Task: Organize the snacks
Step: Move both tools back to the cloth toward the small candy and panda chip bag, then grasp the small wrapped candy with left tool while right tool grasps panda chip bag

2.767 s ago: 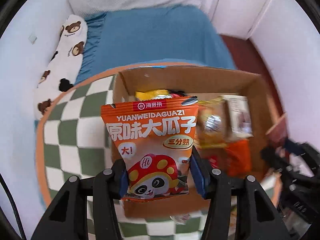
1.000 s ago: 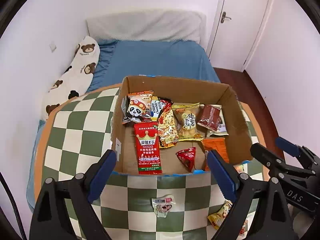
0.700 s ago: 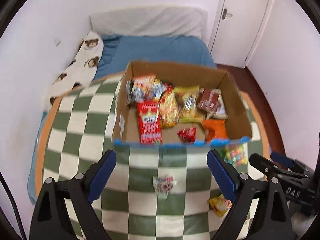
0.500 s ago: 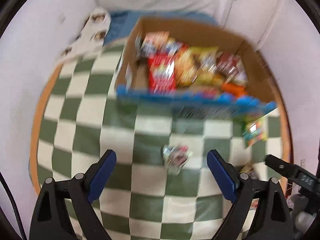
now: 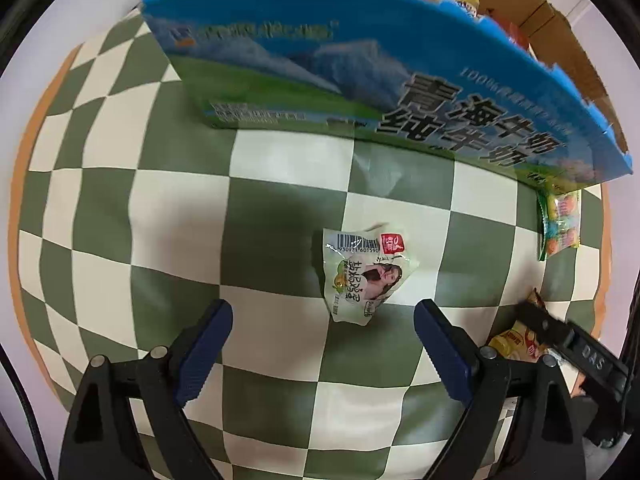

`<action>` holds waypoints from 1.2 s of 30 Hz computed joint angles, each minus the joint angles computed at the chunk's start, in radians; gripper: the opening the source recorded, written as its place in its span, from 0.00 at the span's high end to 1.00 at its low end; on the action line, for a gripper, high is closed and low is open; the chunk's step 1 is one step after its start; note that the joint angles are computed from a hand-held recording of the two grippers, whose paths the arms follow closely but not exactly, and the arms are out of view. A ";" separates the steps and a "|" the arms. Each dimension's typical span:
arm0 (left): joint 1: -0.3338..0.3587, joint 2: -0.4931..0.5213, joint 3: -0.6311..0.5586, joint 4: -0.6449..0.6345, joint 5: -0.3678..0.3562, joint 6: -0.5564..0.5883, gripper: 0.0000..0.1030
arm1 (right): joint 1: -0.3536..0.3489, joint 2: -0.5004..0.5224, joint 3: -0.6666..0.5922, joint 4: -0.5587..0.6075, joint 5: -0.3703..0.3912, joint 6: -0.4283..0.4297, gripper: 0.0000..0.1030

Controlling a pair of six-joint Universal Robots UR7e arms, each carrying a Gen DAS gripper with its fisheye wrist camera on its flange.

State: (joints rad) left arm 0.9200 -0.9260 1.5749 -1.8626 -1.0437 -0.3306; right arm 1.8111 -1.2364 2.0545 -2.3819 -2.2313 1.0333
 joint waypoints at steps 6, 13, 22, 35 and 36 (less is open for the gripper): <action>0.027 0.013 -0.019 0.024 -0.043 -0.011 0.10 | 0.004 0.122 -0.131 0.067 0.020 -0.223 0.28; 0.036 0.079 -0.048 0.031 -0.074 0.032 0.10 | 0.060 0.030 -0.063 0.055 -0.008 -0.123 0.21; 0.014 0.068 0.045 -0.099 -0.020 0.083 0.49 | 0.025 -0.095 0.073 0.105 0.010 0.079 0.21; 0.044 -0.039 0.171 -0.020 -0.091 0.029 0.47 | 0.021 0.090 -0.025 0.137 0.006 -0.181 0.19; 0.049 -0.034 0.168 -0.018 -0.098 0.027 0.47 | 0.024 0.090 -0.026 0.152 0.015 -0.193 0.19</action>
State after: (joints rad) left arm 0.9692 -0.9596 1.7426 -1.8807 -1.1417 -0.3039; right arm 1.8356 -1.1467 2.0289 -2.2301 -2.2167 0.8408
